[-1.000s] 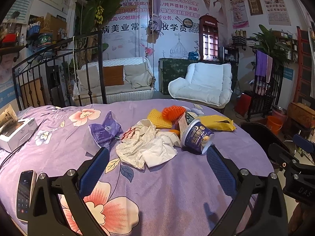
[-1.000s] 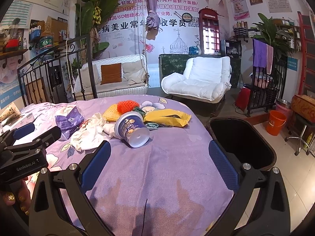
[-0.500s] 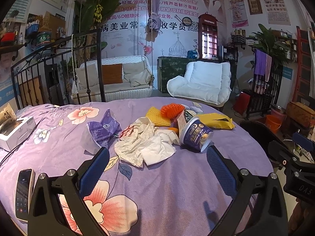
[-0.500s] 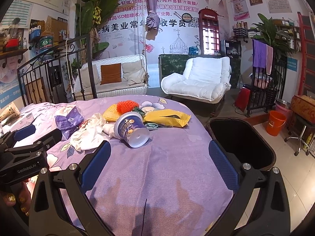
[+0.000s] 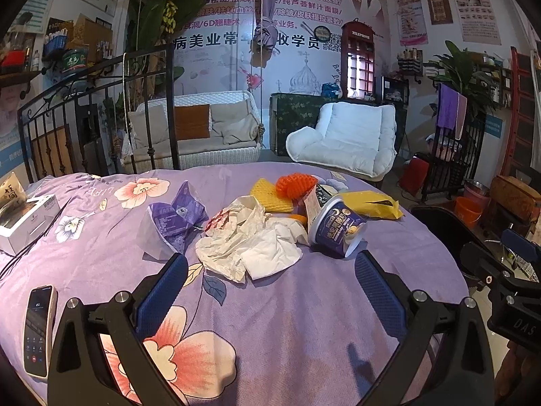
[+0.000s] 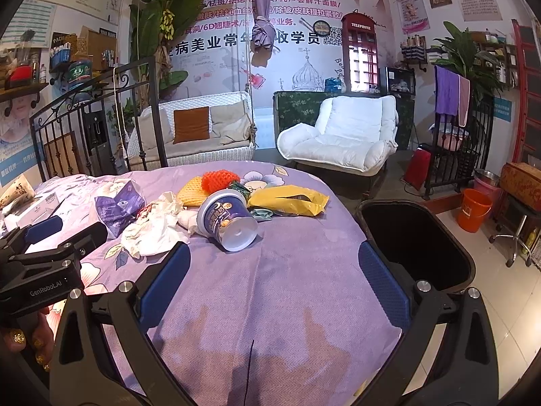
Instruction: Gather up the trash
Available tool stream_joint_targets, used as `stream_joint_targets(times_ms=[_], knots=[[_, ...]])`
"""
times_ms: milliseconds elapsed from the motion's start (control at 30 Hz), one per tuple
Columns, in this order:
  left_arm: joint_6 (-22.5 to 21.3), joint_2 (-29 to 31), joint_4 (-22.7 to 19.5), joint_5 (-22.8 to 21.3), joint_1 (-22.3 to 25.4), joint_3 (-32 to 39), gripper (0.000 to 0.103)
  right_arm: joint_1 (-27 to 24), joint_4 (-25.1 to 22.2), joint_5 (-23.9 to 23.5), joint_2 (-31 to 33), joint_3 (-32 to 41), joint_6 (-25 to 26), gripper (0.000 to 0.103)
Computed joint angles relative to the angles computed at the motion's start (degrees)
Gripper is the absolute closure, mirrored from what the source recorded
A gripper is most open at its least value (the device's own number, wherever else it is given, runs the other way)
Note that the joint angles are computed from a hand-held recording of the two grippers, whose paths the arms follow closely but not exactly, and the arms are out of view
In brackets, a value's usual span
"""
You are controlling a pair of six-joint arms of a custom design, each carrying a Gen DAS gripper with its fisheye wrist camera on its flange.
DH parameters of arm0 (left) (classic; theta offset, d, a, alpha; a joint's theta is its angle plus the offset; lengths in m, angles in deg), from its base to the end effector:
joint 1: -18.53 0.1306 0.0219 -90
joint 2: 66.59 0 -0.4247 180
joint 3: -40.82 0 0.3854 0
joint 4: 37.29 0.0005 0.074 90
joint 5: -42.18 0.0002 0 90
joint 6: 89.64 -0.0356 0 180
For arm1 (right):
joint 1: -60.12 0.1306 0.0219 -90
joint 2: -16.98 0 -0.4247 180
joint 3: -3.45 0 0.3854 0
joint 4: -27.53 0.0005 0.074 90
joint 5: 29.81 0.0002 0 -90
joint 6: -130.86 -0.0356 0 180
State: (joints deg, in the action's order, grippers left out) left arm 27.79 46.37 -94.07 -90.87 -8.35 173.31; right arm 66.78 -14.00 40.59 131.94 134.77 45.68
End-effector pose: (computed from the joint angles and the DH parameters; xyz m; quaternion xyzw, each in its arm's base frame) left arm 0.5730 -0.2637 0.5898 -0.1670 0.8326 0.1039 0.5177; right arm 0.6623 0.0889 0.5783 -0.1740 0.8186 0.1522 0.5259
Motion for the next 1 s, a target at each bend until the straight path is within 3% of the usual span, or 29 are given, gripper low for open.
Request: stream_joint_targets(times_ms=[1000], knots=[[0.36, 0.08, -0.48, 0.41, 0.05, -0.14, 0.005, 0.46, -0.4, -0.13, 0.17, -0.35, 0.07, 0.005]])
